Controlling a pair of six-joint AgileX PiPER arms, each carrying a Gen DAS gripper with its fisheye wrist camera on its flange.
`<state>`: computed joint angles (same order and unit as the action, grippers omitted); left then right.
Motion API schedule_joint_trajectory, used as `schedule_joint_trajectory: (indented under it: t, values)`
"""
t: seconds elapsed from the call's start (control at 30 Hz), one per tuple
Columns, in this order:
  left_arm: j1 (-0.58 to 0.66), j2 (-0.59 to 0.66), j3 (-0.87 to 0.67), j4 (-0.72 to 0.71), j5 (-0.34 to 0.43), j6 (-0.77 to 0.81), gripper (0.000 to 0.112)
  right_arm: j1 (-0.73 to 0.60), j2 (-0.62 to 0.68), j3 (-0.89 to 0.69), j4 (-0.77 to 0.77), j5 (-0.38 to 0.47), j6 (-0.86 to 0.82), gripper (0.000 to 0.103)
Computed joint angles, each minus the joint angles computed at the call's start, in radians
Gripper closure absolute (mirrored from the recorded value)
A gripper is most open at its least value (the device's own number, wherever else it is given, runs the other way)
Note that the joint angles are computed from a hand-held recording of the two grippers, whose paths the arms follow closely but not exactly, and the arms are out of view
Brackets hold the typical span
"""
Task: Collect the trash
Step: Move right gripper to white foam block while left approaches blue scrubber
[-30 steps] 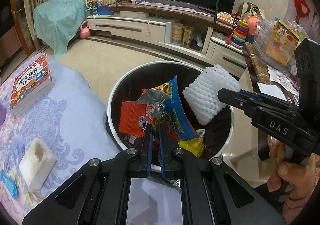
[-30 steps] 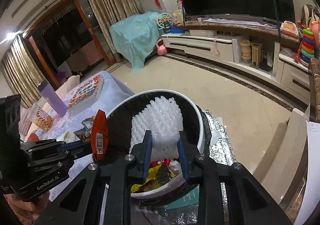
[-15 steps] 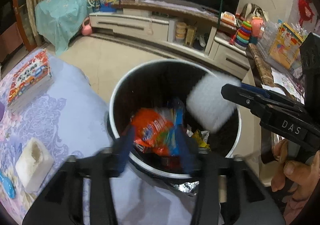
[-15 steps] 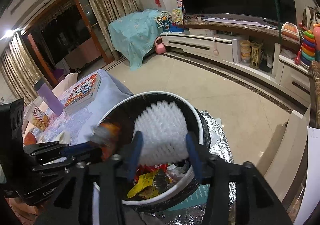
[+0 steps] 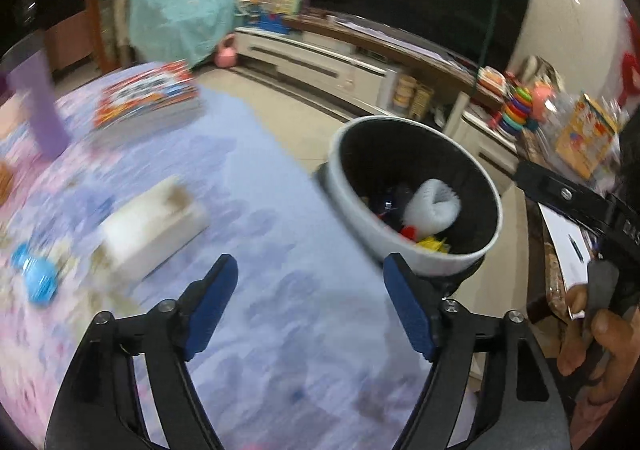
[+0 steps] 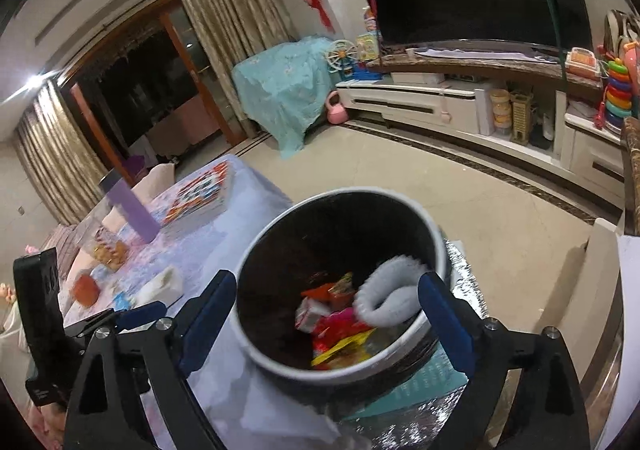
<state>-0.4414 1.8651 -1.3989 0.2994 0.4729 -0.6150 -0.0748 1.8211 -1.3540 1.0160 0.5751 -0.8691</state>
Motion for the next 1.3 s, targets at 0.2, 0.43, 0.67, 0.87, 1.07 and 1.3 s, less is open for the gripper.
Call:
schedule_joint_trajectory:
  t: [0.2,0.43,0.67,0.87,1.07,1.3]
  values:
    - [0.039,-0.17,0.264,0.212,-0.078,-0.265,0.03,0.07,-0.084,0.146,0.135,-0.018,-0.109,0.005]
    - [0.14,-0.309,0.479,0.283,-0.126,-0.382,0.029,0.188,-0.115,0.213,0.126,-0.063,-0.108,0.005]
    - [0.244,-0.374,0.594,0.229,-0.158,-0.354,0.029,0.292,-0.105,0.212,0.113,-0.089,-0.083,0.005]
    - [0.32,-0.398,0.644,0.133,-0.19,-0.257,0.029,0.372,-0.072,0.201,0.119,-0.122,-0.07,0.005]
    - [0.388,-0.388,0.646,0.05,-0.194,-0.159,0.029,0.444,-0.006,0.138,0.062,-0.136,-0.024,0.005]
    - [0.435,-0.364,0.626,-0.038,-0.197,-0.042,0.029,0.494,0.062,0.062,-0.006,-0.151,0.053,0.005]
